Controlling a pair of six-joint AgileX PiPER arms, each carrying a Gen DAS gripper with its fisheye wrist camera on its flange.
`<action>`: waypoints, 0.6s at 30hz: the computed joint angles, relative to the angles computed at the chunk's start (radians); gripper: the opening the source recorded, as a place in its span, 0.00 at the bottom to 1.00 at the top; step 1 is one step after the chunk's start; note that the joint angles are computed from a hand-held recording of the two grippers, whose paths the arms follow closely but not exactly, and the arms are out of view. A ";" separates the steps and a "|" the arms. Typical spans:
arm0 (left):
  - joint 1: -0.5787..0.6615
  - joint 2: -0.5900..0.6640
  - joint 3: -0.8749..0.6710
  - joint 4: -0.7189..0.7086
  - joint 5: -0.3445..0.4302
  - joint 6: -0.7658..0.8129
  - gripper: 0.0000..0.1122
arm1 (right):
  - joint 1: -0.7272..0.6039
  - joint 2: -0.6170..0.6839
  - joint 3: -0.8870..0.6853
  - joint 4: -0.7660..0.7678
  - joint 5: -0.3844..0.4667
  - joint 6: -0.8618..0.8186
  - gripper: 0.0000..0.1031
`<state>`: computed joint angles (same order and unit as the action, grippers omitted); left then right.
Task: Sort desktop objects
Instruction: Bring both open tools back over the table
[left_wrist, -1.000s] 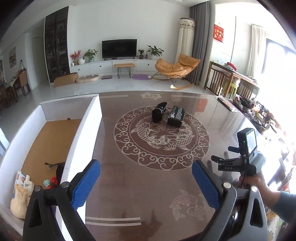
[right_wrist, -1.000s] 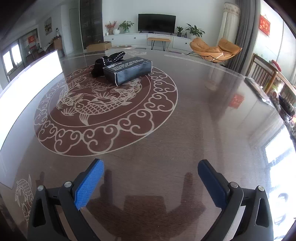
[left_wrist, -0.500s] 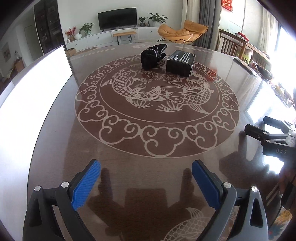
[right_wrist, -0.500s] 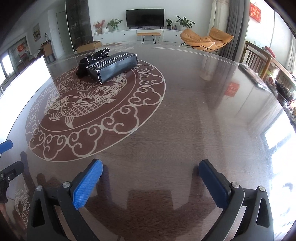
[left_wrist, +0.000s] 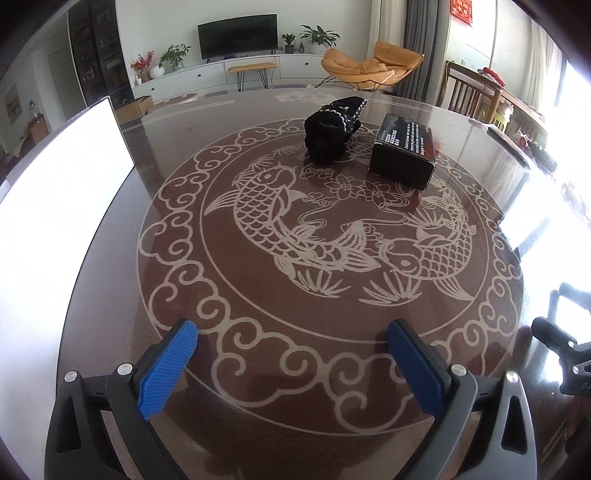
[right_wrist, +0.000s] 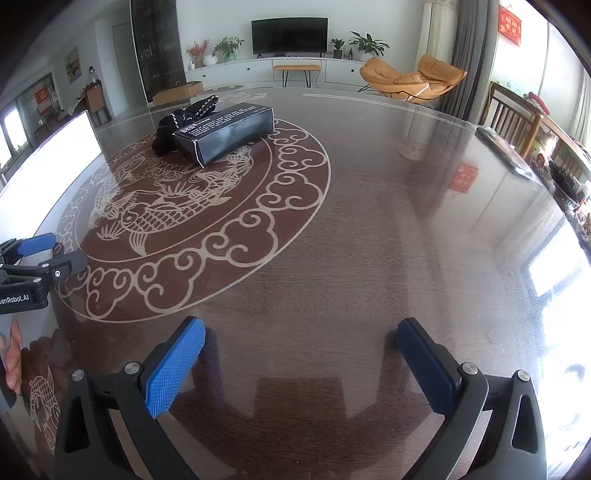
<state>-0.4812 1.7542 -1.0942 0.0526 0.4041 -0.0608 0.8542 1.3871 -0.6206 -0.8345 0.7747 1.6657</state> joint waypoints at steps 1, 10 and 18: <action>0.009 0.015 -0.021 -0.009 0.005 0.013 0.92 | 0.000 -0.002 0.001 0.001 0.001 -0.001 1.00; 0.073 0.134 -0.196 -0.073 0.062 0.098 0.92 | 0.000 0.000 0.000 -0.001 -0.001 0.001 1.00; 0.082 0.153 -0.234 -0.085 0.080 0.114 0.92 | 0.000 0.001 0.001 -0.001 -0.001 0.002 1.00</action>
